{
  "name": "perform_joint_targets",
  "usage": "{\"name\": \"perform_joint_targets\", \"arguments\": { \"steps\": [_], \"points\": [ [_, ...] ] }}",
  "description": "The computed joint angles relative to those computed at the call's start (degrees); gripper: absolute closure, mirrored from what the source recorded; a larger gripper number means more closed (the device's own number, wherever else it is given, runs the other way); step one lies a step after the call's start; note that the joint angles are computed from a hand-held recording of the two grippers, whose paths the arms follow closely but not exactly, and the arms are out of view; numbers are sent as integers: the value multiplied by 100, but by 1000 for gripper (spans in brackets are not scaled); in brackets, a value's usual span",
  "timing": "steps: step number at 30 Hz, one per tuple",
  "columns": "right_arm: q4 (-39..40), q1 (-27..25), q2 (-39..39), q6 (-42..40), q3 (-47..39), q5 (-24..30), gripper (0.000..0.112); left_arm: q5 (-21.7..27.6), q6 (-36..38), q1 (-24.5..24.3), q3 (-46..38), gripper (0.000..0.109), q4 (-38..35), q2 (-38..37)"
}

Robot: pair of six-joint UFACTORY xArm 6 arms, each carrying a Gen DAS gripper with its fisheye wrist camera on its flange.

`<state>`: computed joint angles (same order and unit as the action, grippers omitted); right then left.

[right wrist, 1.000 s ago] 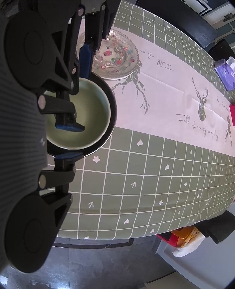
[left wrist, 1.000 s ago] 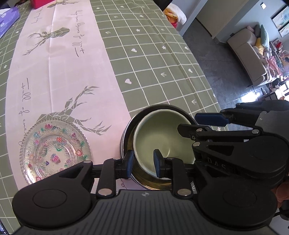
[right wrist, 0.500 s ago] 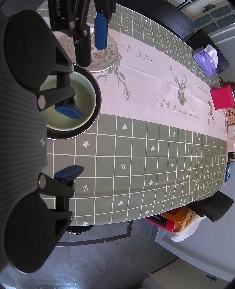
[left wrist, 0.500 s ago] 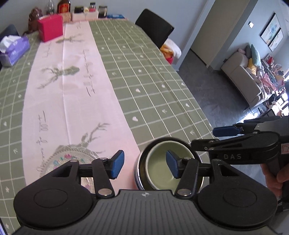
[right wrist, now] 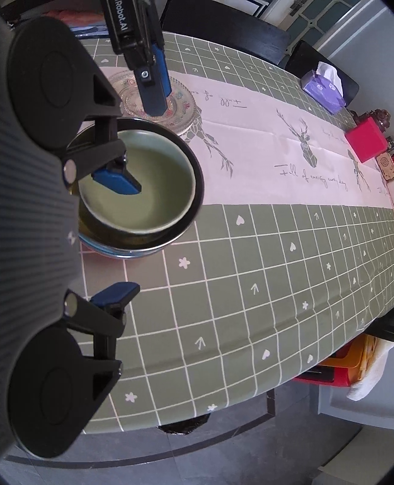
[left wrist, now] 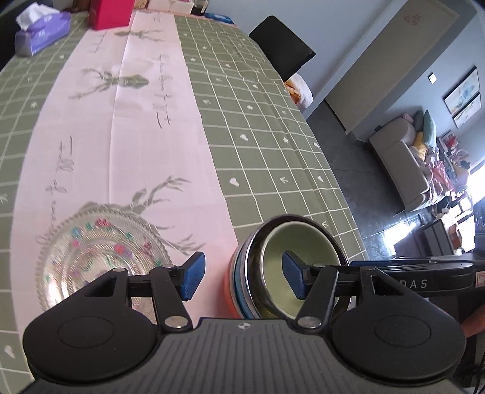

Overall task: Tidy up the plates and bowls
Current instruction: 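Close both tools on the rim of the stacked bowls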

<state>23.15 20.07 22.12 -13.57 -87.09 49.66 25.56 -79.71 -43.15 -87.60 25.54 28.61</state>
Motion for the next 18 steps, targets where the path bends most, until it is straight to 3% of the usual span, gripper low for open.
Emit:
{"name": "perform_joint_targets", "arguments": {
  "steps": [18],
  "points": [
    [637, -122, 468, -87, -141, 192, 50, -165, 804, -14, -244, 35, -1056, 521]
  ]
}}
